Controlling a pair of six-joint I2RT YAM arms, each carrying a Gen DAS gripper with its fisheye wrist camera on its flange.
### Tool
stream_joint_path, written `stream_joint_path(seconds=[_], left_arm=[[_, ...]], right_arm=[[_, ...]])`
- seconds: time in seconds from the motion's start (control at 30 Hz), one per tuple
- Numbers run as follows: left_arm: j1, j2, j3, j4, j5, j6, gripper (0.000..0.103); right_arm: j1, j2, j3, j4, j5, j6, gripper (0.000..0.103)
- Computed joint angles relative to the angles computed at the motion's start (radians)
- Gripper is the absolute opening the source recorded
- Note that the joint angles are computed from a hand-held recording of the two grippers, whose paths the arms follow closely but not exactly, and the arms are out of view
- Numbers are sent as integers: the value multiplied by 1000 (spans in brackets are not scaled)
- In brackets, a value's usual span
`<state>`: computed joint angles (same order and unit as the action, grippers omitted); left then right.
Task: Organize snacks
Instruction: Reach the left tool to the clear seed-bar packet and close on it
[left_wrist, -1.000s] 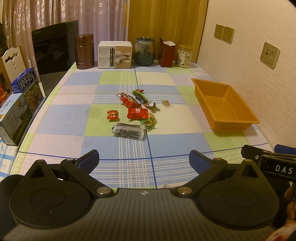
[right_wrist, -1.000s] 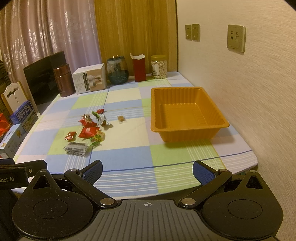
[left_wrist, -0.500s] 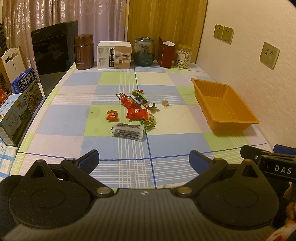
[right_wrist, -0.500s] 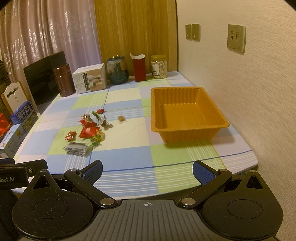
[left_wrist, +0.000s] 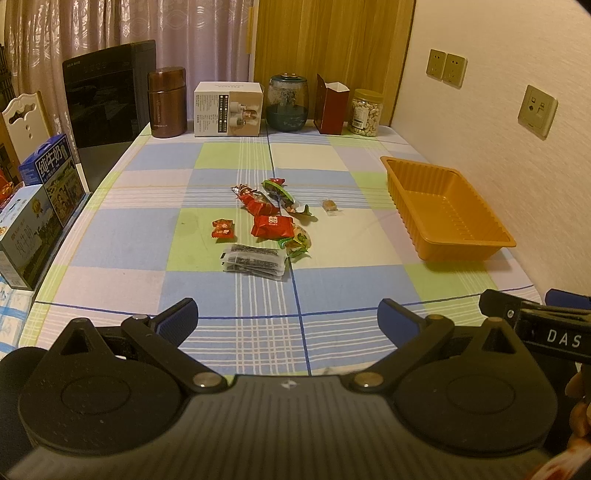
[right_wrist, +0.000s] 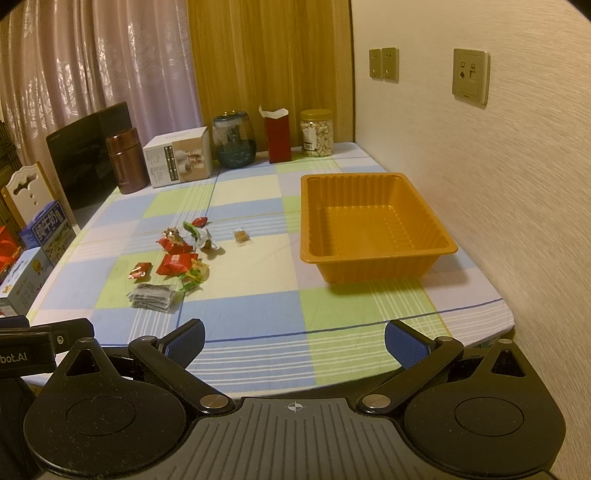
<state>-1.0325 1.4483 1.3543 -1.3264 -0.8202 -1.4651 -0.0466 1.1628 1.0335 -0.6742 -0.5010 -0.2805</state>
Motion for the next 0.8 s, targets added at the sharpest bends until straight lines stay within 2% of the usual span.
stream_joint_path(seconds=[0.33,0.5,0.6,0.67,0.8], left_arm=[[7,-9,-8,22,1,13,103],[35,-59,-64,58,7,38,103],[80,-93,-112,101,27,76,102],[119,-111,-148,132,43,110,102],[214,-154,-235,234,89,231,102]], right_arm=[[12,-4,-8,7,7,11,103],[3,10,-3,8,-5,-1,103],[20,30,-6,28,-4,5,103],[72,72,-21,99,26,40,103],[108,127,-25,157,31,62,103]])
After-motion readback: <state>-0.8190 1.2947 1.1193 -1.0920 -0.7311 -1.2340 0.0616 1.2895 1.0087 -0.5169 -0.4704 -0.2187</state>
